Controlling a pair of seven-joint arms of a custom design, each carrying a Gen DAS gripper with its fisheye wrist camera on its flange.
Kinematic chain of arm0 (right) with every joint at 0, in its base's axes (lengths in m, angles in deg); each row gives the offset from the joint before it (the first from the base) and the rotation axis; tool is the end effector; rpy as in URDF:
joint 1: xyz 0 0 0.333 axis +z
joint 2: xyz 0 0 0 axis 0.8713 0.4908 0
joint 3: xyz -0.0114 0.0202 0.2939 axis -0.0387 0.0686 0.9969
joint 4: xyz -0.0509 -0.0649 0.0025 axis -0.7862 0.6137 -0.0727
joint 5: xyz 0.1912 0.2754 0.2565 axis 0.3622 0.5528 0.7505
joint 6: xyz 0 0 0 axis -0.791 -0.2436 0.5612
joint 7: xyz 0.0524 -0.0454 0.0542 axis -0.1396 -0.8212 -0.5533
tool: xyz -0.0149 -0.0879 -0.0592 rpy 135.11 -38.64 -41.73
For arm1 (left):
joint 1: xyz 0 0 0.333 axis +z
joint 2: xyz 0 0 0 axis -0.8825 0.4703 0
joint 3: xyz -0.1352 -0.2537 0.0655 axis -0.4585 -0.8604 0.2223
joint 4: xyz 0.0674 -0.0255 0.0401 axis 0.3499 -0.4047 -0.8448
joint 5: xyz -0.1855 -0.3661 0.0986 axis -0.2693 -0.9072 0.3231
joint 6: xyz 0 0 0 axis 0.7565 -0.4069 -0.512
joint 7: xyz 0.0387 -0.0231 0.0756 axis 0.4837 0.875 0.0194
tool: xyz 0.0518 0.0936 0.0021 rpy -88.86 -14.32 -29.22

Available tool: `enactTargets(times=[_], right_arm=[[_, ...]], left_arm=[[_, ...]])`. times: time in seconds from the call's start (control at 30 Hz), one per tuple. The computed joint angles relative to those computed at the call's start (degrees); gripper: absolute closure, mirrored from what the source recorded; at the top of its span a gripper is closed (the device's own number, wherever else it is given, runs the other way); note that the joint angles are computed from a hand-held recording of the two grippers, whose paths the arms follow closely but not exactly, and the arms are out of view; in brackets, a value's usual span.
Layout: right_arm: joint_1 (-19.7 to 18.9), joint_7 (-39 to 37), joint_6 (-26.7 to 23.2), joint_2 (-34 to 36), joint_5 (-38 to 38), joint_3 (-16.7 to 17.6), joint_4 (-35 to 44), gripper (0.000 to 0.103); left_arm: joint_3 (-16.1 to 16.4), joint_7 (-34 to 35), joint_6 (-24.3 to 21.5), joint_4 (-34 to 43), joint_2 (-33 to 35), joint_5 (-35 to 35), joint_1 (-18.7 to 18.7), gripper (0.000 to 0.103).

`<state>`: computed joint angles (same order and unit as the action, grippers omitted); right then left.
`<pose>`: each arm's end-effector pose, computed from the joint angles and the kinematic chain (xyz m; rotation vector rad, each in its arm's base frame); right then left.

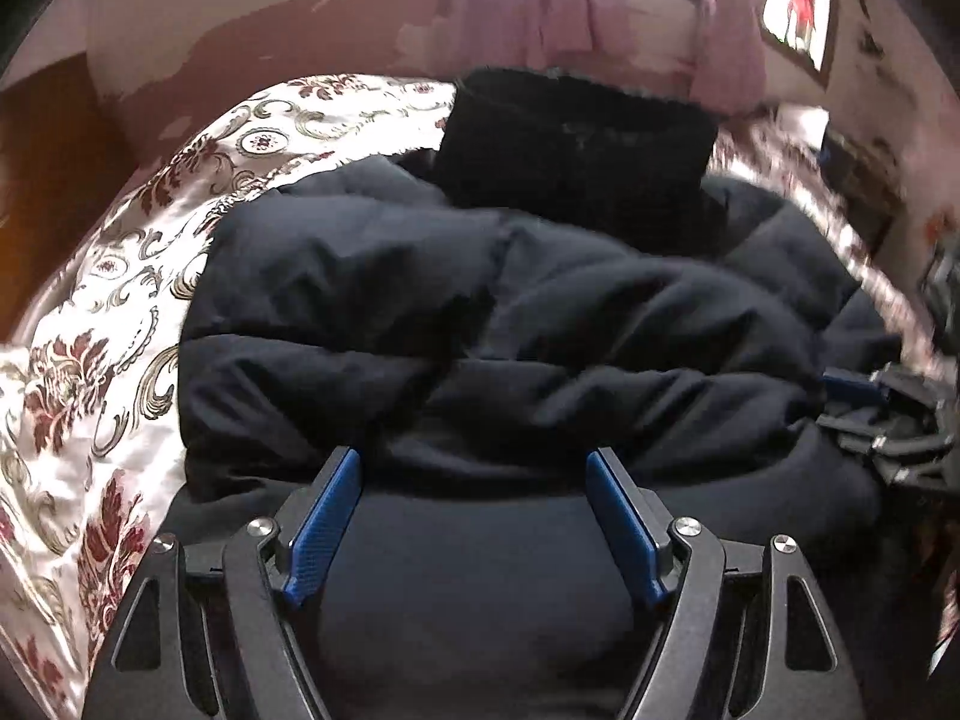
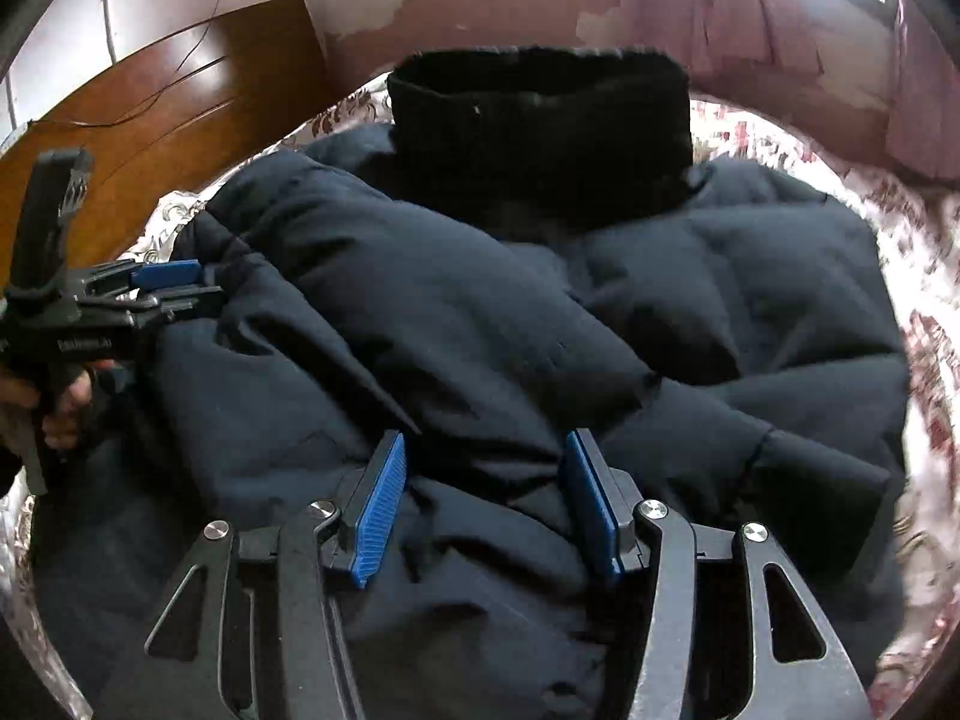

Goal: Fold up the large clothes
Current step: 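Grasp the jacket hem with both tools and lift it toward the collar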

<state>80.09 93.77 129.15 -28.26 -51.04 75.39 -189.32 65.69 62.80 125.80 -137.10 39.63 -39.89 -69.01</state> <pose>0.4020 0.2019 0.4712 -1.9931 1.5863 -0.2872 0.4354 -0.0061 0.5029 -1.6574 2.0693 -0.7360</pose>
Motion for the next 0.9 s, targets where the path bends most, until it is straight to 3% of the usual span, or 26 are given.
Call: enactTargets(times=[0.13, 0.23, 0.4, 0.5, 0.73, 0.9], right_arm=[[-1.53, 1.37, -2.53, 2.20, -2.58, 1.49, 1.74, 0.053], [-2.03, 3.93, -3.75, 3.30, -5.06, 3.06, 2.82, 0.052], [-0.11, 3.66, -8.81, 2.45, -2.70, 0.01, 5.63, 0.046], [-0.75, 2.06, -7.70, 1.90, -1.79, -1.01, 7.22, 0.041], [-6.25, 5.42, -8.82, 11.44, -1.94, -2.97, 20.50, 0.036], [-7.97, 6.03, -10.30, 21.52, -1.83, -4.69, 31.95, 0.036]], left_arm=[[-4.94, -4.14, -1.60, 0.71, 1.38, 5.89, 3.27, 0.028], [-5.97, -6.74, -3.74, 2.22, 1.91, 8.52, 3.97, 0.028], [-1.98, -8.40, -12.26, 7.74, 1.97, 3.66, 2.41, 0.028], [-0.31, -6.89, -13.35, 12.37, 3.58, 0.39, 1.95, 0.028], [-1.76, -4.80, -15.00, 29.45, 17.87, -2.60, 3.31, 0.028], [-5.11, -7.77, -16.47, 41.96, 28.17, -3.80, 5.74, 0.028]])
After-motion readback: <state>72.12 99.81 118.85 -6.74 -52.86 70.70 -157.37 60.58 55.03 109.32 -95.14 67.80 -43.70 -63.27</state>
